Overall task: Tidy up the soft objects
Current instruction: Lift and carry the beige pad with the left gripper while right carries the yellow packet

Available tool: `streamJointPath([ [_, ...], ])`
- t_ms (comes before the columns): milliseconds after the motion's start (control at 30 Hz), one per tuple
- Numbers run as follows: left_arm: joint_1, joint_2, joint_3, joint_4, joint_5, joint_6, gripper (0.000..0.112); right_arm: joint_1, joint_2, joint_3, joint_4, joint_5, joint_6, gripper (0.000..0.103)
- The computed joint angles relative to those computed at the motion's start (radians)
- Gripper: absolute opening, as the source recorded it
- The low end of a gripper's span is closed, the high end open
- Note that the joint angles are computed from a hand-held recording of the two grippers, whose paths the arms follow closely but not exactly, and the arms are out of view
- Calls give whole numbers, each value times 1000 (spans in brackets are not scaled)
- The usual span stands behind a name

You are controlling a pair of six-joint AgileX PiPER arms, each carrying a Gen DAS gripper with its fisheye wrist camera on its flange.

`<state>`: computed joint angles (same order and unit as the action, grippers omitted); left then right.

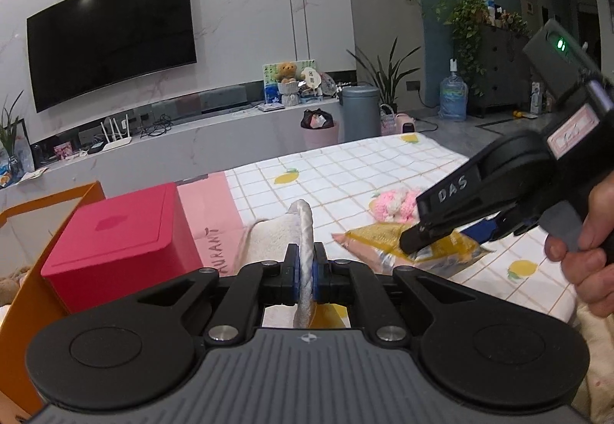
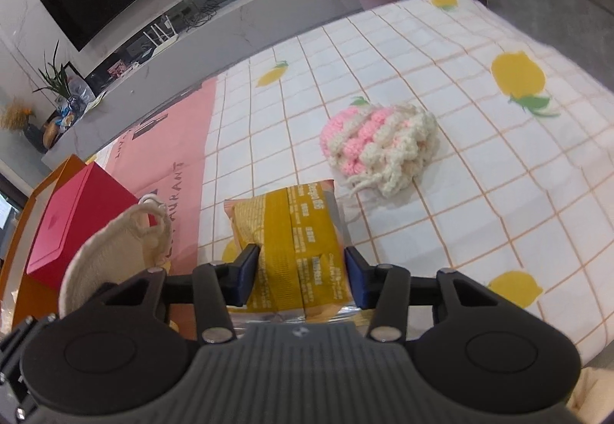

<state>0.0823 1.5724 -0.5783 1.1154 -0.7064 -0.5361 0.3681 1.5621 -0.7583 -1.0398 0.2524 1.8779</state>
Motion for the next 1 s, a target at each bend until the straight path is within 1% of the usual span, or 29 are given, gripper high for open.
streamJointPath([
  [133, 10, -14, -21, 77, -25, -69, 6, 10, 0, -10, 37, 29, -35, 47],
  [233, 26, -21, -39, 146, -74, -109, 6, 30, -4, -25, 35, 69, -43, 47],
  [300, 35, -27, -47, 170, -104, -124, 6, 39, -11, -24, 2, 80, -2, 47],
  [367, 45, -40, -74, 219, -120, -207, 6, 46, -18, -21, -31, 90, 56, 47],
  [433, 73, -38, -107, 266, -164, -279, 6, 58, -27, -20, -54, 108, 96, 47],
  [500, 106, -30, -142, 280, -215, -320, 6, 77, -44, -21, -74, 135, 134, 47],
  [567, 131, -18, -194, 299, -241, -371, 6, 100, -58, -36, -80, 178, 151, 47],
  [600, 139, -8, -222, 309, -248, -395, 6, 116, -62, -53, -64, 213, 144, 47],
  [700, 167, 32, -319, 331, -272, -447, 6, 155, -56, -118, -42, 310, 134, 47],
  [767, 179, 58, -379, 295, -265, -434, 6, 172, -37, -181, -18, 363, 99, 47],
  [833, 190, 83, -430, 246, -251, -397, 6, 211, 25, -290, -2, 472, 14, 47],
  [867, 202, 102, -474, 245, -248, -407, 6, 231, 68, -357, 1, 531, -29, 47],
  [900, 215, 123, -521, 247, -244, -425, 6, 243, 108, -418, 2, 566, -56, 47],
  [1000, 249, 166, -618, 241, -224, -452, 6, 252, 211, -595, 29, 593, -143, 47],
])
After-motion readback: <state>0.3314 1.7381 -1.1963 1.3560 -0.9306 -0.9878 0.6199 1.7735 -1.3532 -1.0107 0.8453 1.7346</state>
